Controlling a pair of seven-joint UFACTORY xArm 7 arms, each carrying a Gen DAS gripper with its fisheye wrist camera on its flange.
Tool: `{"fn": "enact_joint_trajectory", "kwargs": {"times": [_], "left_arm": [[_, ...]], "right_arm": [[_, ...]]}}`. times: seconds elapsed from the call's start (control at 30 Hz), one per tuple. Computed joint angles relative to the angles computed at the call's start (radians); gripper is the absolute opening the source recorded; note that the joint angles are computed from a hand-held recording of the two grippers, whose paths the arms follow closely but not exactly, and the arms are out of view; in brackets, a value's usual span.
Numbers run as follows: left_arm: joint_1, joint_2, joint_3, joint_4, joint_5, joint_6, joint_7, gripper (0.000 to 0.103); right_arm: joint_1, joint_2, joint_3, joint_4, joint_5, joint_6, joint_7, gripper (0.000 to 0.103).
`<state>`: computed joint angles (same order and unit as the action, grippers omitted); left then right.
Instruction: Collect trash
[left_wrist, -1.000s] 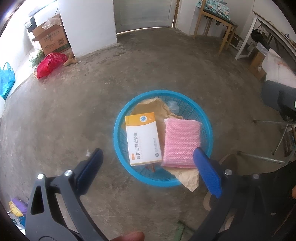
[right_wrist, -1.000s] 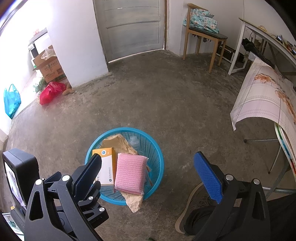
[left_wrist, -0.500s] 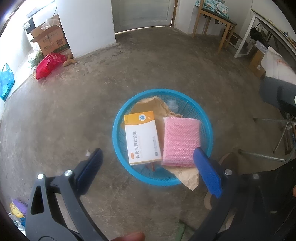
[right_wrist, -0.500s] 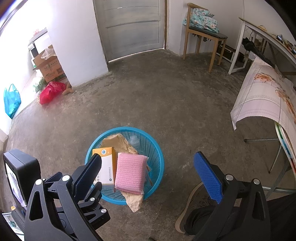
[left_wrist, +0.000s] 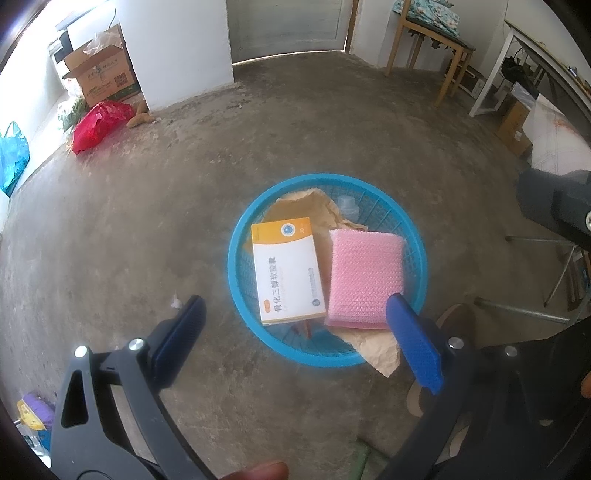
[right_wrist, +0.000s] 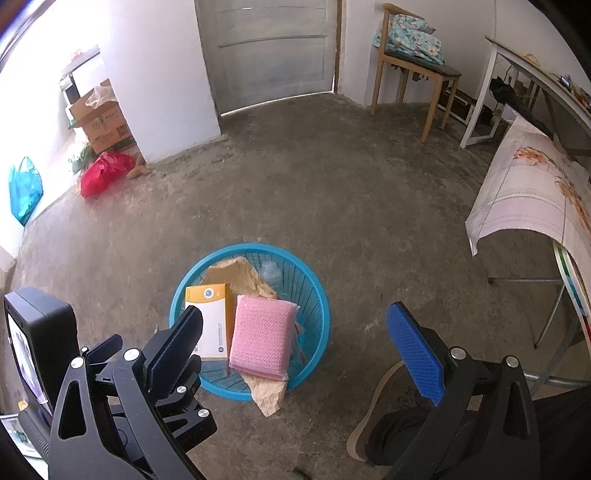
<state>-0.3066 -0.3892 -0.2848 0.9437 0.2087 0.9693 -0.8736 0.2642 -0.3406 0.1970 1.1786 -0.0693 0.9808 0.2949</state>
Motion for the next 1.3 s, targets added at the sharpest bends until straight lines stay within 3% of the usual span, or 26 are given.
{"fn": "enact_joint_trajectory", "kwargs": {"times": [1.3], "left_arm": [[-0.004,-0.007,0.001,-0.030,-0.015,-0.032,0.004,0.094]], "right_arm": [[0.015,0.014,0.004,0.010,0.002,0.020,-0.015,0.097]]}}
